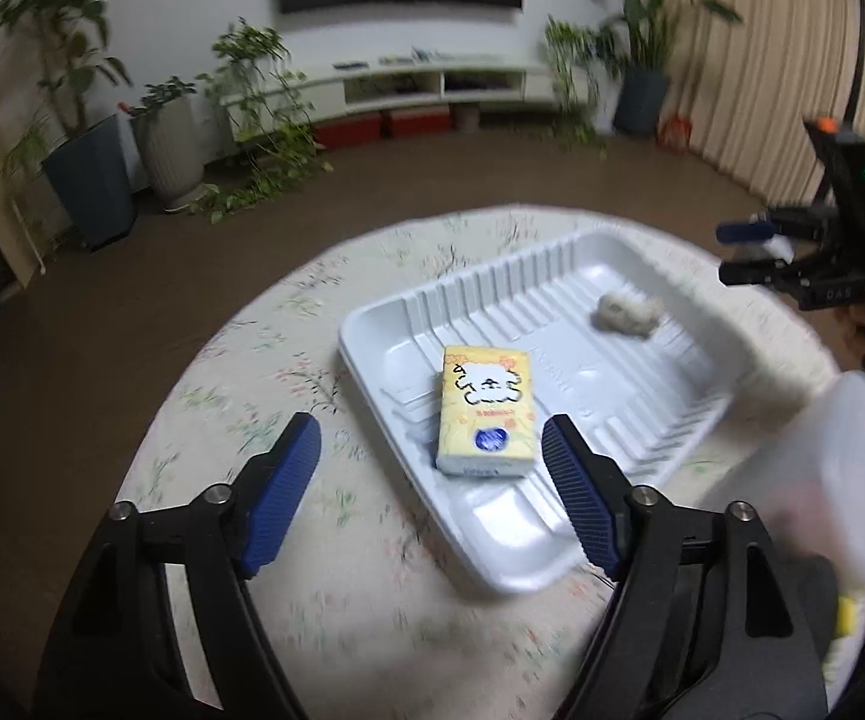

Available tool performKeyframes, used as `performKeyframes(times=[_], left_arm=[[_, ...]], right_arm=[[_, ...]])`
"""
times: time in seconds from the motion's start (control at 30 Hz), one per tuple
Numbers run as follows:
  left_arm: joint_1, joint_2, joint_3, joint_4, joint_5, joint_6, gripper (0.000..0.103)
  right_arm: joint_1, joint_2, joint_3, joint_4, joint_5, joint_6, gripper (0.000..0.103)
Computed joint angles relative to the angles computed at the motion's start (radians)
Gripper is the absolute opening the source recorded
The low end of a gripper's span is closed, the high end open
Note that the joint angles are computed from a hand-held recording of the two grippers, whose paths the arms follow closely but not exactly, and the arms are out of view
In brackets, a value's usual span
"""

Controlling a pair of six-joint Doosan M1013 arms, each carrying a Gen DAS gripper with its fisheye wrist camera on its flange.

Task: Organize soft objects
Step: 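Open both tools to release the items and withdraw toward the pile, then grasp the yellow sponge with the left tool while the right tool grasps the beige gourd sponge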

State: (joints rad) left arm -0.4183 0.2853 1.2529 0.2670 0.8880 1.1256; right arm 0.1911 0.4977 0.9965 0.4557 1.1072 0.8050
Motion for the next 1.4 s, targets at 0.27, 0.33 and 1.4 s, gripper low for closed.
performKeyframes(times=[0.27,0.33,1.4], left_arm=[[-0.090,-0.174,0.199,0.102,-0.057,-0.251,0.103],[-0.131,-0.208,0.242,0.152,-0.051,-0.330,0.103],[-0.392,-0.219,0.334,0.321,0.116,-0.704,0.103]], right_arm=[[-0.105,-0.140,0.166,0.174,-0.007,-0.019,0.101],[-0.137,-0.190,0.236,0.239,-0.006,-0.045,0.103],[-0.050,-0.589,0.800,0.093,-0.297,0.032,0.103]])
